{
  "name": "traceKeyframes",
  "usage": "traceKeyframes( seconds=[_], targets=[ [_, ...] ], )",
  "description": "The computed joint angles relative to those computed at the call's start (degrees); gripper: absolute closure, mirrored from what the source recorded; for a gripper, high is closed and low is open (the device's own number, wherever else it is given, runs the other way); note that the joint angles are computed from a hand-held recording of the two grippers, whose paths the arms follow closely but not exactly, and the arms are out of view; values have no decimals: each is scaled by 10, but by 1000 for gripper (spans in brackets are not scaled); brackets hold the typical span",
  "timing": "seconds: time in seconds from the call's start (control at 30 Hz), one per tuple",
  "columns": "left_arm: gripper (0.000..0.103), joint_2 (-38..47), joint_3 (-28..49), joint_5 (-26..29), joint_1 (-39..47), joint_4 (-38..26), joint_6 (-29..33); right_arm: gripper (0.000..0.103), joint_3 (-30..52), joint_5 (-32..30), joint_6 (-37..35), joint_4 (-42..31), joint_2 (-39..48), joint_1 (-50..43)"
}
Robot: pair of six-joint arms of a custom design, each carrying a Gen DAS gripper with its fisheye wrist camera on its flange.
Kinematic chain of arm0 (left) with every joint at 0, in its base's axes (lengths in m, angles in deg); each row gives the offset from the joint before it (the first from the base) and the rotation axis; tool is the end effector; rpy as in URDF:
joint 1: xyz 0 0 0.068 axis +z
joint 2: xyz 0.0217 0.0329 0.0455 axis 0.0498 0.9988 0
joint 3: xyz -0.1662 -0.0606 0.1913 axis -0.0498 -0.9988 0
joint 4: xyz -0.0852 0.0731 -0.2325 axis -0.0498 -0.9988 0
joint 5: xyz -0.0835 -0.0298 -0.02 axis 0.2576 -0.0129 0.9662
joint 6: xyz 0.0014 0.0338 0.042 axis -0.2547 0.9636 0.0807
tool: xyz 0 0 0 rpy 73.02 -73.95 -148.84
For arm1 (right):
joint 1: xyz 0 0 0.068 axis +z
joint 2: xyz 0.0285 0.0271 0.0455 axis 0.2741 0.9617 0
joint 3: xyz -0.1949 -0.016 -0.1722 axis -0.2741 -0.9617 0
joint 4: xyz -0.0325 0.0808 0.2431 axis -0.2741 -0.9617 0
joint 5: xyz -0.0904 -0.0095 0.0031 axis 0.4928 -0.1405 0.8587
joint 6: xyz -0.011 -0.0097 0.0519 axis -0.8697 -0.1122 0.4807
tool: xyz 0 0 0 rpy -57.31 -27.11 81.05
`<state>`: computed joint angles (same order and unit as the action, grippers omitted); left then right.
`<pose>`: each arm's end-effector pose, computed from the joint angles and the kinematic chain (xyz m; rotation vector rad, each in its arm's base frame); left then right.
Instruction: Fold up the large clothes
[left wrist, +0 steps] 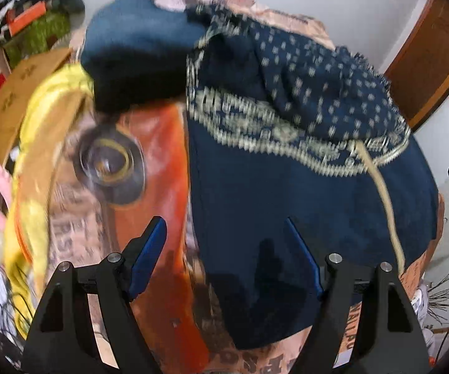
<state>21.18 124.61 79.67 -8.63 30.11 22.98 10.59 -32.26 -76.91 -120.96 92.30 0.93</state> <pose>0.2305 -0.0518 0.2225 0.1591 2.6514 -0.2878 0.1496 -0.0324 0.3037 0.0965 2.4765 0.1031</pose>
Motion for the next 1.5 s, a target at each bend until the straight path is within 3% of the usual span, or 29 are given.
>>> traceKeyframes(
  seconds=[0.3,0.37,0.47,0.53,0.63,0.67,0.77,0.87,1.07,1.17,1.33,1.5],
  targets=[
    [27,55,-51,133,34,43,-51,26,-86,-40,22,19,-12,-18],
    [27,67,-52,152,36,51,-65,26,-88,-76,32,28,-3,-22],
    [28,70,-51,170,41,61,-87,36,-89,-114,53,39,15,-13],
    [39,63,-54,181,46,69,-96,44,-83,-91,68,44,26,19],
    [77,59,-40,203,57,60,-81,69,-61,-91,59,36,40,26],
    [92,60,-31,209,61,51,-75,83,-49,-104,50,28,51,14],
    [95,45,-11,204,60,50,-67,89,-2,-181,22,-3,93,-36],
    [97,29,23,207,60,53,-65,91,42,-202,21,-11,104,-35],
    [99,74,158,254,75,69,-79,97,139,-178,76,44,140,16],
    [99,124,238,253,69,104,-99,97,206,-177,110,84,207,27],
    [99,267,401,195,62,135,-121,97,319,-136,155,146,343,48],
    [99,442,580,109,61,93,-129,97,387,-107,203,192,464,37]
  ],
)
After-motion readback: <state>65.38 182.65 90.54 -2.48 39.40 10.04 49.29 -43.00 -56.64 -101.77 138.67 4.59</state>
